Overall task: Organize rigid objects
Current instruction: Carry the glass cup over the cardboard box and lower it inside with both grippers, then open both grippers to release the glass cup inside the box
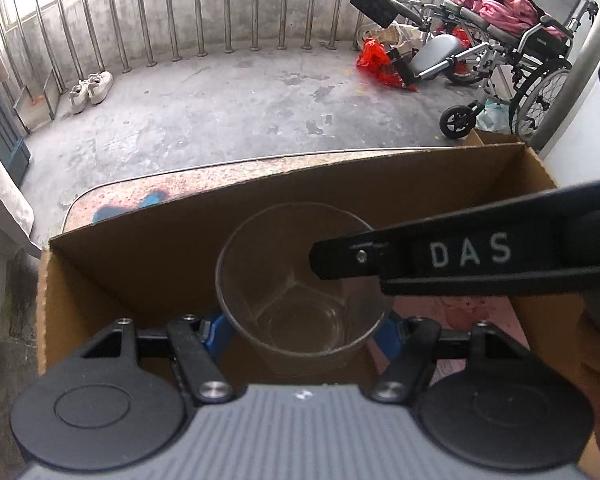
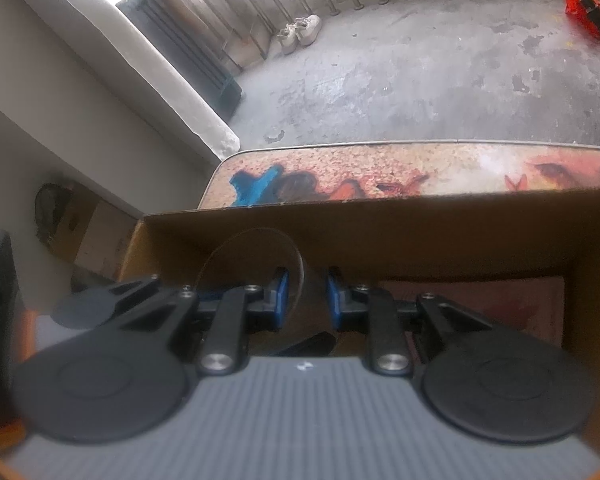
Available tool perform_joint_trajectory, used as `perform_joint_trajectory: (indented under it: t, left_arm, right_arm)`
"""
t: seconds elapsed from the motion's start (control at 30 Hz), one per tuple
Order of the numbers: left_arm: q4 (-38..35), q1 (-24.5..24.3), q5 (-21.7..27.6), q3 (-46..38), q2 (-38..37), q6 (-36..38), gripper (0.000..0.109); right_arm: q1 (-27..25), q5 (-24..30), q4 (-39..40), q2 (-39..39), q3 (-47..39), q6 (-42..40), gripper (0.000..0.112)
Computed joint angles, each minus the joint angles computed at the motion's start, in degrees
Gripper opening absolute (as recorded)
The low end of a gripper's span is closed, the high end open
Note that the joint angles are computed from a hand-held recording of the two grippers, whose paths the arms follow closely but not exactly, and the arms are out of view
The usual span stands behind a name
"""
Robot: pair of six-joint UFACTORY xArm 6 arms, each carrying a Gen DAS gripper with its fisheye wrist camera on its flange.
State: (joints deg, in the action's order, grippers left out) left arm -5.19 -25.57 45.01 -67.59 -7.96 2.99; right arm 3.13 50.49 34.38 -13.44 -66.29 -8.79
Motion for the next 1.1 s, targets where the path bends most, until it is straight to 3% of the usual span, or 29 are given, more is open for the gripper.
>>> perform_joint_trajectory:
  t: [0.83, 1.1]
  left_arm:
    - [4.63, -1.94, -1.30, 0.11, 1.82, -1.08, 0.071]
    - [0.84, -0.69, -0.37, -1.05, 2.08, -0.39, 0.087]
  right_arm:
    - [-0.11, -3.28, 1.29, 0.66, 1.59, -5.38, 0.017]
    - [0.03, -3.32, -0.15, 0.35, 1.58, -3.56, 0.019]
